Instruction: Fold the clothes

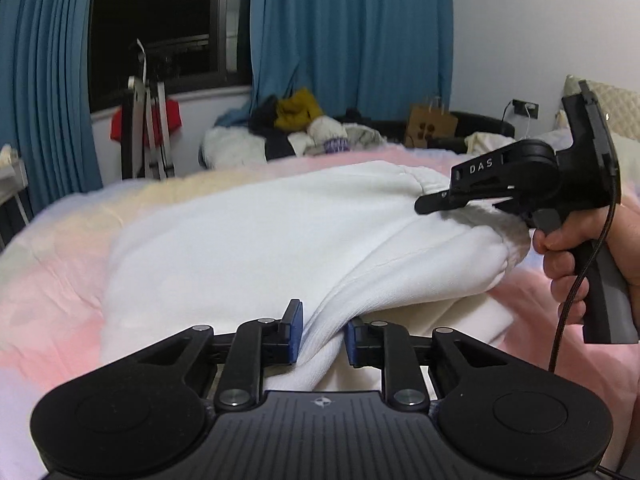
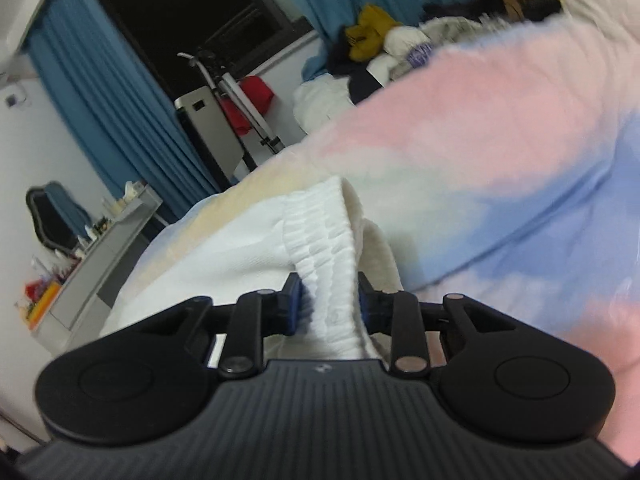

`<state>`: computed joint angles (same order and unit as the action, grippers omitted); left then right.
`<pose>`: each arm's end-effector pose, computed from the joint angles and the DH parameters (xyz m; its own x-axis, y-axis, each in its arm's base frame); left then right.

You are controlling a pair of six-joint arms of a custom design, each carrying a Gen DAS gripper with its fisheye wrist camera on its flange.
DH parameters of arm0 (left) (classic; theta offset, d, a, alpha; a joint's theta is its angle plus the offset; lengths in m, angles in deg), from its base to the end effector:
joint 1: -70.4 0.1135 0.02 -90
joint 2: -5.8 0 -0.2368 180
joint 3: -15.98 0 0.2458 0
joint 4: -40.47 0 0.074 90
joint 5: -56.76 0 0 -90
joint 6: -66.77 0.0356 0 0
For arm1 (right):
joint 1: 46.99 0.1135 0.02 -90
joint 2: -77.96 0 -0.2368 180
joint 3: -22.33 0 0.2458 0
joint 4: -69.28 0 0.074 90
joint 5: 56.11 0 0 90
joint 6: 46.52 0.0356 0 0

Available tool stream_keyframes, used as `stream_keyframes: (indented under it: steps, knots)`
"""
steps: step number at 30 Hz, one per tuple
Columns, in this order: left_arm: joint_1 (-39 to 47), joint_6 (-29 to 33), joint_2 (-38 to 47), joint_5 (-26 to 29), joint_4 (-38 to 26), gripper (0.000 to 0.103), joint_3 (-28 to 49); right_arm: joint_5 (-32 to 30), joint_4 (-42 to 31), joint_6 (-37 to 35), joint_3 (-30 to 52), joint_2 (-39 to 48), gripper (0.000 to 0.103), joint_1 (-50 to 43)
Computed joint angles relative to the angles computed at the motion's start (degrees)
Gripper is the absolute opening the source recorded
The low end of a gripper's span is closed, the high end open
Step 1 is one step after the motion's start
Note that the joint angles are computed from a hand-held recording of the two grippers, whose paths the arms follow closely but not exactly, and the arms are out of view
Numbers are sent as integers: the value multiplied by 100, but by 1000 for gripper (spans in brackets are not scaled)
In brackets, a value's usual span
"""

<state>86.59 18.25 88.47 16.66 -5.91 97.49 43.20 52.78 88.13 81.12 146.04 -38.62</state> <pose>0.2966 0.0578 0.2719 -0.3213 0.3510 -0.8795 0.7062 0.7075 0.0244 0.2704 0.0340 0.2460 -0.3059 0.6560 -0.6900 0.3028 0.7542 0.5827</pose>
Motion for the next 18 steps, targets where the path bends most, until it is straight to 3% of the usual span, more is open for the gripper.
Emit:
stream_keyframes:
  steps: [4,7,9,11,13,14,16,18]
  knots:
    - [111,-248,55,135,-232,26,203,16,318,17,-287,-322,33,88]
    - [274,-170,318,244,-813,28,688,263,84,-25,-343,-668,35,377]
    - [456,24,545,372,-1402,33,1100,515,-131,-2,-363,-921,42,550]
    - [709,264,769,628,-1974,44,1512,931,-381,43,-371,-1185,55,797]
    - [981,668,965,969,-2627,73,1903,1324,-588,93,-377,-1426,73,1031]
    - [1118,889,1077,1157,-2954,79,2102,1461,-687,153,-375,-1540,83,1120]
    - [1369,1202,1323,1476,-3538,85,2520,1649,-985,343,-331,-1720,85,1267]
    - [1513,849,1588,1656,-3654,89,2895,1745,-1372,604,-252,-1850,85,1380]
